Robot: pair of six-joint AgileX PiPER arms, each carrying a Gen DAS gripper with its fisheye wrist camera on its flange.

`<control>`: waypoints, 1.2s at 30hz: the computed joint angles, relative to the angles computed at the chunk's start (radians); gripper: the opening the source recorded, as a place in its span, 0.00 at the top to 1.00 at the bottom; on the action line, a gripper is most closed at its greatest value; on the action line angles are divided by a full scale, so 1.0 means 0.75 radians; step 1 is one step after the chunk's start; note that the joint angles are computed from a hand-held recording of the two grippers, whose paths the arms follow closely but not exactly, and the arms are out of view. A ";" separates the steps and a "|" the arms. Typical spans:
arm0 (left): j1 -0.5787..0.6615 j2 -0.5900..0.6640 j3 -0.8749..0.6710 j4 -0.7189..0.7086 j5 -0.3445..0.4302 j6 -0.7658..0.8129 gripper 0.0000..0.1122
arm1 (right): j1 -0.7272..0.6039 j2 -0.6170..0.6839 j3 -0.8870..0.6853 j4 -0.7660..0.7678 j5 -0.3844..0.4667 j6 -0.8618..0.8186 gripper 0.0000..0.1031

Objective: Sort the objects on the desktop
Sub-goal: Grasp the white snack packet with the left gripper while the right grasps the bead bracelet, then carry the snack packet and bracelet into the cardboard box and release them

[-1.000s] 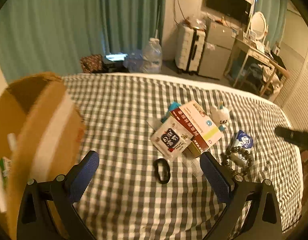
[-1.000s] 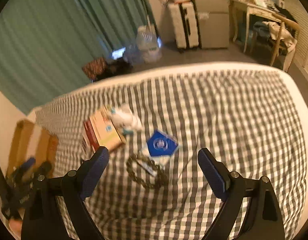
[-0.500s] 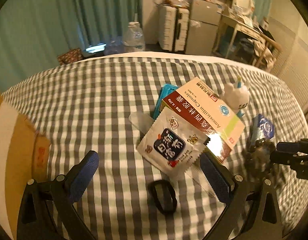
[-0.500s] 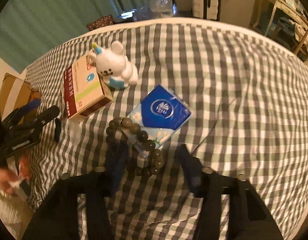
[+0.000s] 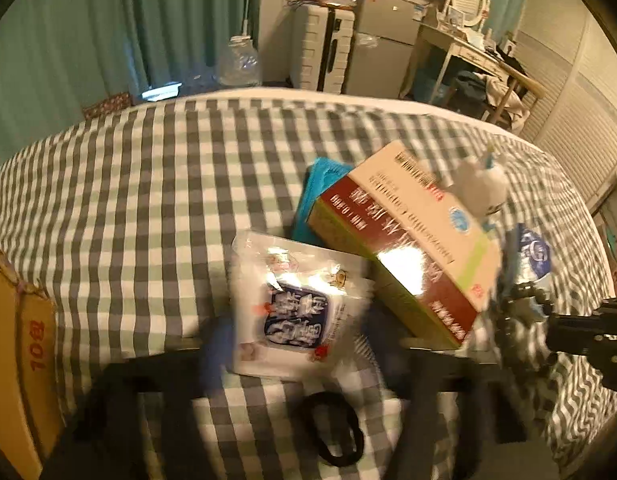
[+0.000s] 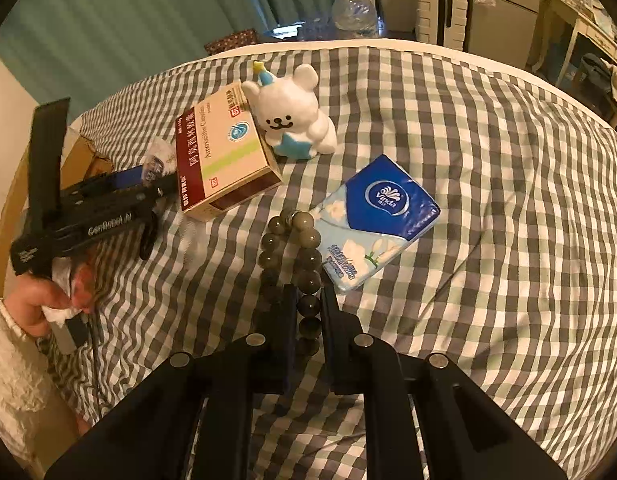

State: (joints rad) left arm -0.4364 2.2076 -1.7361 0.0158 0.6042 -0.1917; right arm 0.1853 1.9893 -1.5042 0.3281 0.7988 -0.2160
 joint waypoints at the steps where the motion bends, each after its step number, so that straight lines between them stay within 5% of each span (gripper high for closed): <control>1: -0.008 0.001 -0.023 0.035 0.030 -0.018 0.64 | 0.001 -0.012 0.014 0.004 -0.015 0.002 0.89; 11: -0.018 -0.156 0.059 0.093 0.076 -0.136 0.68 | 0.020 -0.107 0.069 0.016 -0.053 -0.019 0.89; 18: -0.117 -0.310 0.090 0.190 0.219 -0.262 0.68 | 0.063 -0.275 0.191 -0.057 -0.093 0.059 0.89; 25: -0.168 -0.493 0.229 0.032 0.254 -0.263 0.68 | 0.078 -0.375 0.205 -0.049 -0.088 0.100 0.89; 36: -0.222 -0.799 0.395 0.272 0.374 -0.545 0.68 | 0.178 -0.472 0.133 -0.093 0.020 0.217 0.89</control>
State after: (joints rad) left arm -0.6029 1.6082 -1.4395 0.2200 0.8849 -0.6004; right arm 0.3187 1.6357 -1.4047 0.2581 0.8141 -0.0531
